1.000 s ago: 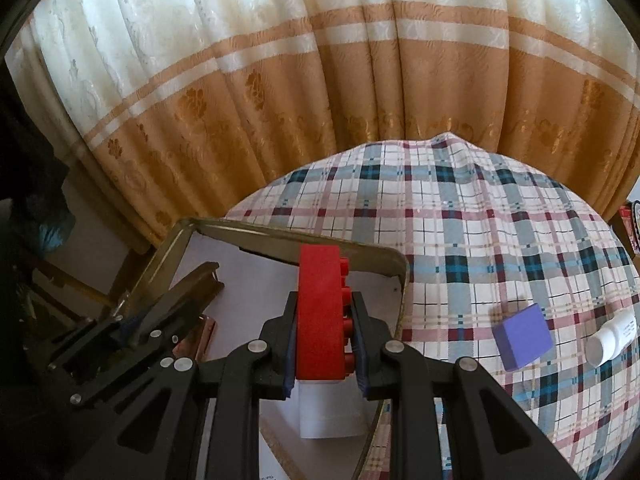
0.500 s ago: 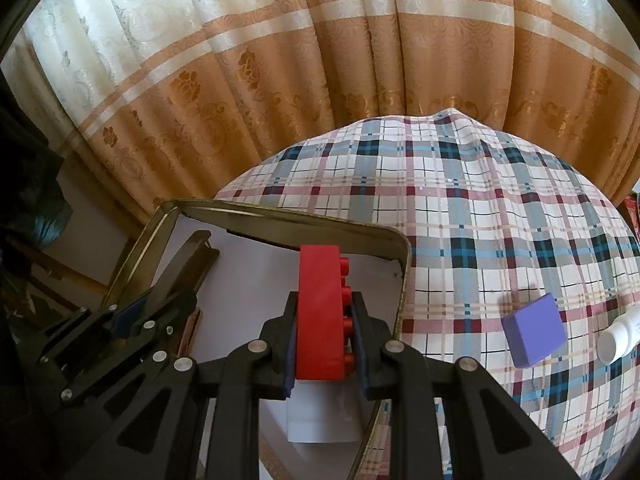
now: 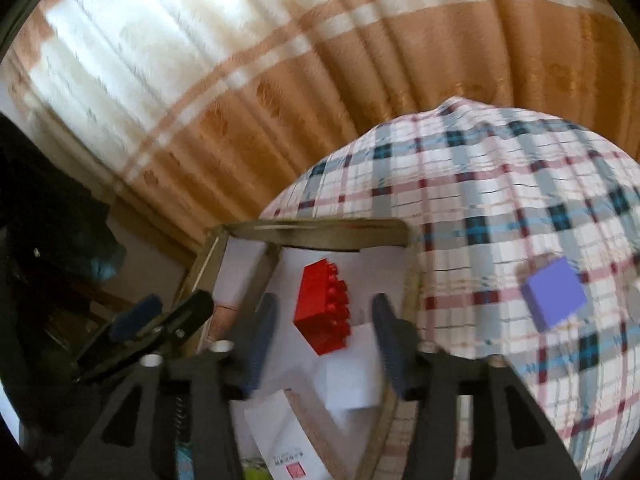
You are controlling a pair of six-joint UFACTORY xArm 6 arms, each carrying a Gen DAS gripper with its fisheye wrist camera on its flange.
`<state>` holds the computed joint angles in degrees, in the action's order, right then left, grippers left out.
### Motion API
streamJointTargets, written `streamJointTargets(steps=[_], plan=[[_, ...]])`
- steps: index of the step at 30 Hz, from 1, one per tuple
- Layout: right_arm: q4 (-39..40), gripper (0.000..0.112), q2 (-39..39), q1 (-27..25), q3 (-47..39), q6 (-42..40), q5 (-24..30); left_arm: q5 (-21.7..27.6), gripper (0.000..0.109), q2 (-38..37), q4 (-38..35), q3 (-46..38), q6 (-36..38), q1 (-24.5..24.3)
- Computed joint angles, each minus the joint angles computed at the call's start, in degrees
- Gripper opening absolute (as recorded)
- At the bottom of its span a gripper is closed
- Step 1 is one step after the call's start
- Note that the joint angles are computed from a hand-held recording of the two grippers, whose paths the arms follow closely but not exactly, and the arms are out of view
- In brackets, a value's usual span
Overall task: Organize rigid objects
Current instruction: 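Lower the brown bar and red brick into the tray and open both grippers, then move both open grippers back toward the purple cube and white pill bottle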
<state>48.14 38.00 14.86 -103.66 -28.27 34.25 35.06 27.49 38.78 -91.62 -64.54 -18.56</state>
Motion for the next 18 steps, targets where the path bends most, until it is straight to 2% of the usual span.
streamJointTargets(steps=[2,5,10,13,18], plan=[[3.33,0.064,-2.5,-0.01,3.77,-3.13,-2.76,-1.19,0.083,-1.51,0.37,2.08,-1.59,-0.19],[6.22,0.066,-6.0,0.08,8.84,-6.17,-6.22,-0.28,0.096,-2.69,3.69,3.51,-5.36,-1.09],[8.74,0.066,-9.96,0.48,14.51,-10.15,-10.68,-1.08,0.096,-4.6,6.5,6.53,-9.6,-2.09],[8.64,0.066,-11.61,1.0,17.16,-10.95,-13.36,-0.11,0.097,-5.75,10.69,8.12,-13.02,-3.06],[12.15,0.066,-14.92,2.54,22.67,-16.24,-21.79,1.38,0.097,-7.48,17.89,10.7,-19.32,-4.8]])
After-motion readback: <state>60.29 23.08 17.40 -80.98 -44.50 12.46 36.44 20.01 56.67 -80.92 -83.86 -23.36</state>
